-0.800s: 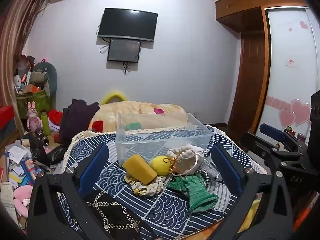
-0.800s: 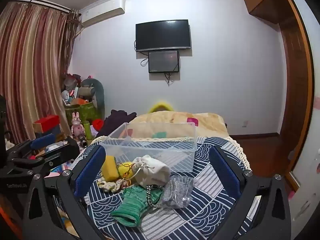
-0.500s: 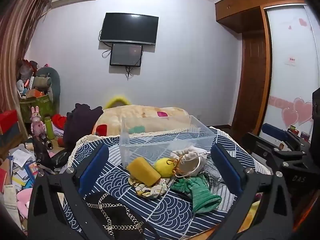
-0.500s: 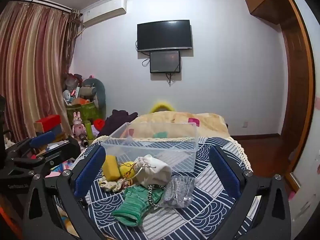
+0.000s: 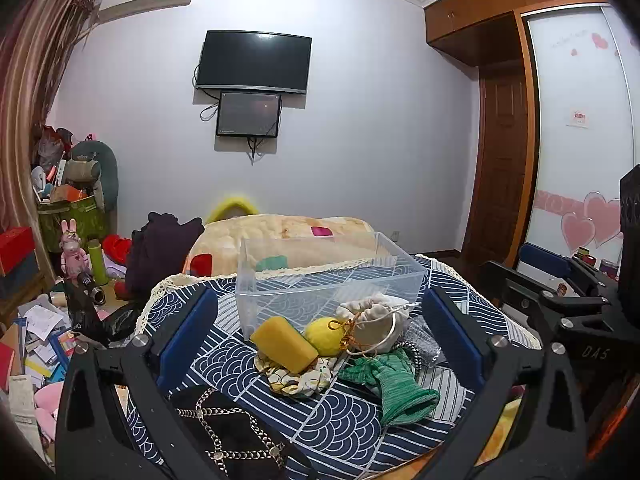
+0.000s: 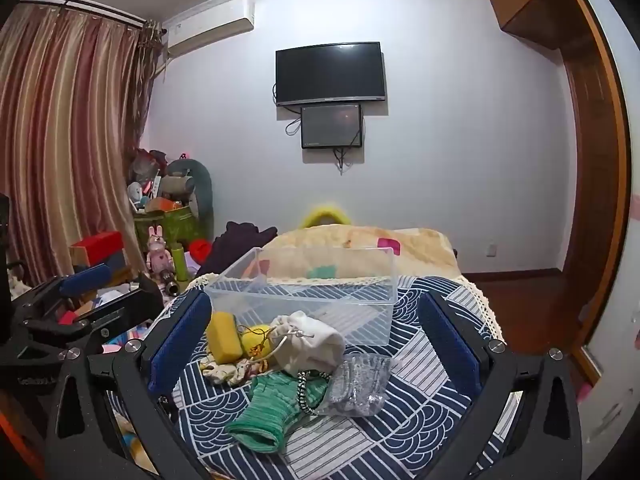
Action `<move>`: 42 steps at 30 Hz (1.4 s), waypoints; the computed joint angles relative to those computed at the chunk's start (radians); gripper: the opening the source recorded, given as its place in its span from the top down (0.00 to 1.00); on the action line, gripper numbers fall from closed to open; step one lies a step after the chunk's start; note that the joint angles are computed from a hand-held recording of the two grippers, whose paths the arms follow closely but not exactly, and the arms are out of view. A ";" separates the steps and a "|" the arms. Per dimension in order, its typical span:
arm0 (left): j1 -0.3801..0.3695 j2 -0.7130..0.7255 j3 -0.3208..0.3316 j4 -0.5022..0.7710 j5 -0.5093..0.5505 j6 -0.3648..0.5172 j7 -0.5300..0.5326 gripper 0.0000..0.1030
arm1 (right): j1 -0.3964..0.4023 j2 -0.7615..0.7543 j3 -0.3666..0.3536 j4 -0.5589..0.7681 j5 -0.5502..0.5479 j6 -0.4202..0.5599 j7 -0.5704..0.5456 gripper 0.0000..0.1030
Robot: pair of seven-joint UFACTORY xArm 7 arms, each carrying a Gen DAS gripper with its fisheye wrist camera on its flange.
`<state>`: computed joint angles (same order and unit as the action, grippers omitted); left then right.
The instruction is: Organize soft objects
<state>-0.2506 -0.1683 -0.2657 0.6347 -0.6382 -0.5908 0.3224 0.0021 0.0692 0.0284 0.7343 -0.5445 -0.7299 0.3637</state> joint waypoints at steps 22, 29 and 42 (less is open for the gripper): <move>-0.013 0.010 0.003 0.003 -0.024 -0.022 0.023 0.00 | -0.001 -0.016 -0.004 -0.006 -0.017 -0.004 0.023 0.00; -0.018 0.009 0.007 0.001 -0.021 -0.025 0.021 0.00 | -0.002 -0.018 -0.007 -0.005 -0.025 -0.004 0.031 0.00; -0.020 0.010 0.006 0.002 -0.025 -0.026 0.022 0.00 | -0.012 -0.015 -0.012 0.009 -0.074 -0.013 0.075 0.00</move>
